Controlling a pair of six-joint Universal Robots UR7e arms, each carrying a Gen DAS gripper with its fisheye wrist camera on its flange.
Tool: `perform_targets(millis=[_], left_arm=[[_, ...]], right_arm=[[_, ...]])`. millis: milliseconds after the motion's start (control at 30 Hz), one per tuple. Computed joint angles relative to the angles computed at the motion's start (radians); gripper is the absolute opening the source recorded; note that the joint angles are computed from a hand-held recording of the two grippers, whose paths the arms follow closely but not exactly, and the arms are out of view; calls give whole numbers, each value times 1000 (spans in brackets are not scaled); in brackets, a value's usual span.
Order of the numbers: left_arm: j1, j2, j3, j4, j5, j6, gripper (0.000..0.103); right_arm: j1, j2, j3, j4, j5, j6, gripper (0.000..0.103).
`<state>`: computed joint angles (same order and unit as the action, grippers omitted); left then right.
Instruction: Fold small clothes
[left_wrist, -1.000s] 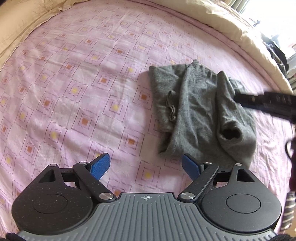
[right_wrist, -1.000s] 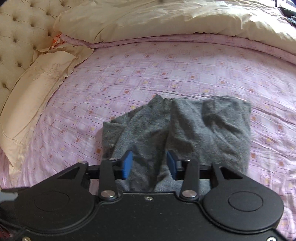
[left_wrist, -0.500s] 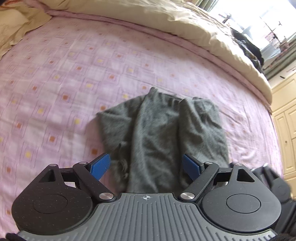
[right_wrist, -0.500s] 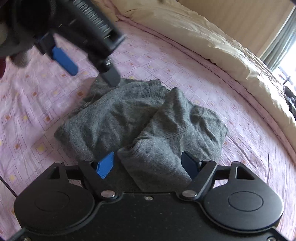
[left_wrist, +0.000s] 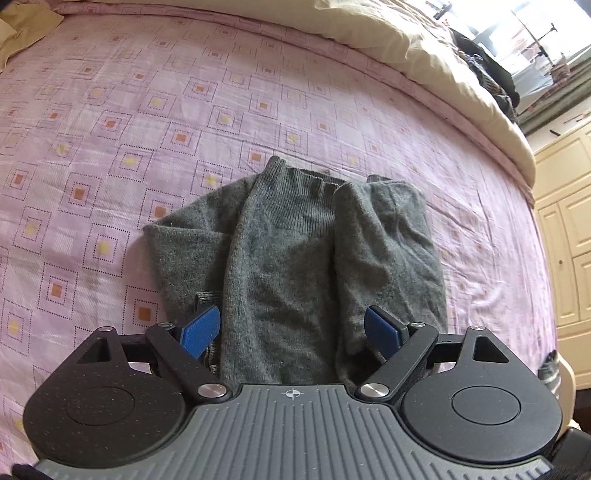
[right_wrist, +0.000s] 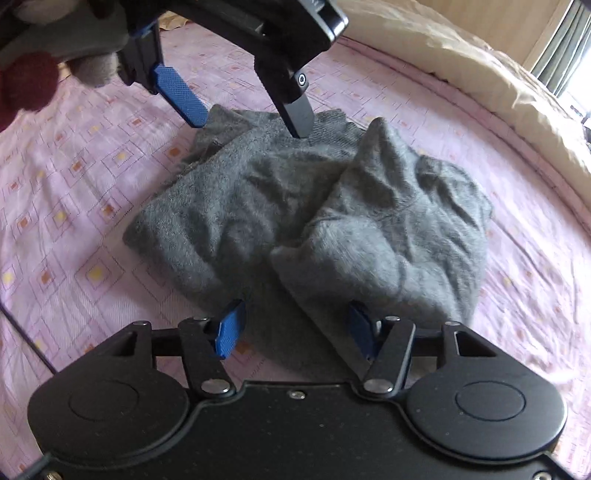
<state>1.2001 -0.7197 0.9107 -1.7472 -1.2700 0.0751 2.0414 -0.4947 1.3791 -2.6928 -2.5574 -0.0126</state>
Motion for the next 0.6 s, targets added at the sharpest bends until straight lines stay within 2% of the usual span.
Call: perform_targets(millis=[267,433,533,567,600], left_arm=[[1,4,-27,27,13,2,85],[6,30,-76,54,9,-2,85],[4,47,-99,72,2,9,86],[3,54,-108,80,-5,12,86],[3,61,-116,91,-14,13,86]], right_arm=[[-15,60,-85,-96,-29,-86,65],[-17,58,-78,-29,-48,-90,63],[-9,78,-66,-104,-73,-200,63],[-7,84,-58,-157,-74,-241,50],[-8,76,-45,-184,-58,-244,23]])
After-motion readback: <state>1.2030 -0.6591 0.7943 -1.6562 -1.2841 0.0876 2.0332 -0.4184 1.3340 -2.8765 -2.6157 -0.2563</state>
